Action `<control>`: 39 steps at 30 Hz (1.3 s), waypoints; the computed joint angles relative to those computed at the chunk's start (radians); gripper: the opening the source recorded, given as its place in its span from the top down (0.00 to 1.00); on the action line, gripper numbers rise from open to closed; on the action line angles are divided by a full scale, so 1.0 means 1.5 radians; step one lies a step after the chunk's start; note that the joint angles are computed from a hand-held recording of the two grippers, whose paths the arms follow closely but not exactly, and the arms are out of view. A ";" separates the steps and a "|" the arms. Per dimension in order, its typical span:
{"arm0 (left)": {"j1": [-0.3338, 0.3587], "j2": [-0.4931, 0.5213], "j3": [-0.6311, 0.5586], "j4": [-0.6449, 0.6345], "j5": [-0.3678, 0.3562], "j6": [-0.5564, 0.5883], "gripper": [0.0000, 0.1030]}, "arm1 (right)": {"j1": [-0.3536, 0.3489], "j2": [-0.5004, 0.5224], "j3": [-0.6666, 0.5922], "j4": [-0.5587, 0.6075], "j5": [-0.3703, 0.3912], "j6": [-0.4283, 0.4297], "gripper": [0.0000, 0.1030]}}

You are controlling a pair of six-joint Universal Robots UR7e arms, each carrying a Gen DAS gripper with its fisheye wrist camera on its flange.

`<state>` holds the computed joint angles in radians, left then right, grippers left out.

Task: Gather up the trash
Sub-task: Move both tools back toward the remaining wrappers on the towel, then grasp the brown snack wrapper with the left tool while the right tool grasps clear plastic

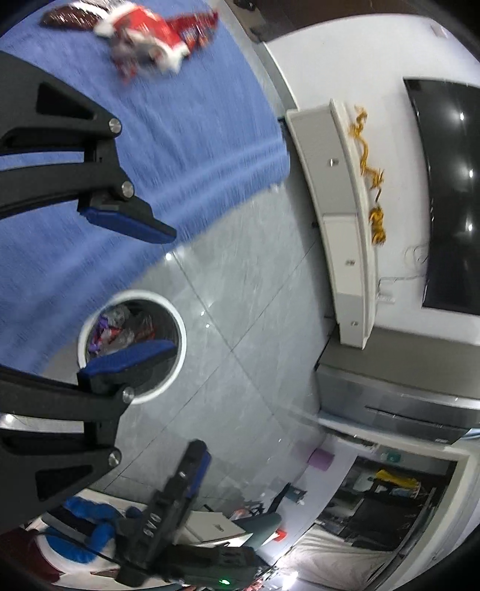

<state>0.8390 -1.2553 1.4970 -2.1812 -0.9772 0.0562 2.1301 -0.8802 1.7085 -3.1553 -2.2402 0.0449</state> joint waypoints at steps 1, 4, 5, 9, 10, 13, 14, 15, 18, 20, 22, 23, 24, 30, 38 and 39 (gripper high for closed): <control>0.001 -0.019 0.009 0.001 0.010 0.000 0.49 | 0.008 0.008 -0.012 0.003 0.005 -0.005 0.51; 0.006 -0.064 0.025 0.008 0.034 -0.001 0.48 | 0.030 0.034 -0.051 0.022 0.020 -0.019 0.51; 0.007 -0.083 0.034 0.008 0.047 0.001 0.46 | 0.038 0.045 -0.067 0.030 0.025 -0.024 0.51; 0.012 -0.151 0.062 0.002 0.102 0.017 0.37 | 0.059 0.087 -0.125 0.062 0.042 -0.037 0.51; 0.013 -0.164 0.065 0.000 0.114 0.022 0.37 | 0.062 0.096 -0.134 0.067 0.046 -0.039 0.50; 0.025 -0.200 0.071 -0.011 0.141 0.036 0.33 | 0.072 0.130 -0.181 0.101 0.061 -0.048 0.49; 0.034 -0.205 0.065 -0.013 0.144 0.040 0.31 | 0.075 0.143 -0.199 0.114 0.067 -0.051 0.48; 0.040 -0.213 0.065 -0.014 0.148 0.041 0.29 | 0.078 0.156 -0.218 0.127 0.073 -0.054 0.47; 0.067 -0.238 0.062 -0.021 0.171 0.058 0.27 | 0.083 0.197 -0.275 0.167 0.092 -0.069 0.41; 0.090 -0.241 0.054 -0.020 0.179 0.068 0.25 | 0.088 0.223 -0.308 0.190 0.101 -0.074 0.39; 0.118 -0.233 0.036 -0.019 0.185 0.075 0.25 | 0.087 0.258 -0.356 0.226 0.116 -0.081 0.37; 0.128 -0.230 0.031 -0.022 0.188 0.076 0.25 | 0.085 0.277 -0.382 0.246 0.123 -0.084 0.36; 0.135 -0.227 0.026 -0.022 0.188 0.079 0.25 | 0.084 0.289 -0.398 0.259 0.130 -0.087 0.36; 0.183 -0.180 -0.026 0.003 0.175 0.108 0.25 | 0.071 0.417 -0.592 0.402 0.181 -0.114 0.36; 0.234 -0.109 -0.085 0.015 0.162 0.151 0.24 | 0.055 0.613 -0.930 0.608 0.200 -0.167 0.36; 0.241 -0.101 -0.094 0.021 0.156 0.153 0.24 | 0.053 0.646 -0.993 0.644 0.201 -0.173 0.36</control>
<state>1.2003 -1.4064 1.3558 -2.1498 -0.7433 0.2855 2.2100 0.0892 0.2191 -2.1891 -1.9394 -0.2141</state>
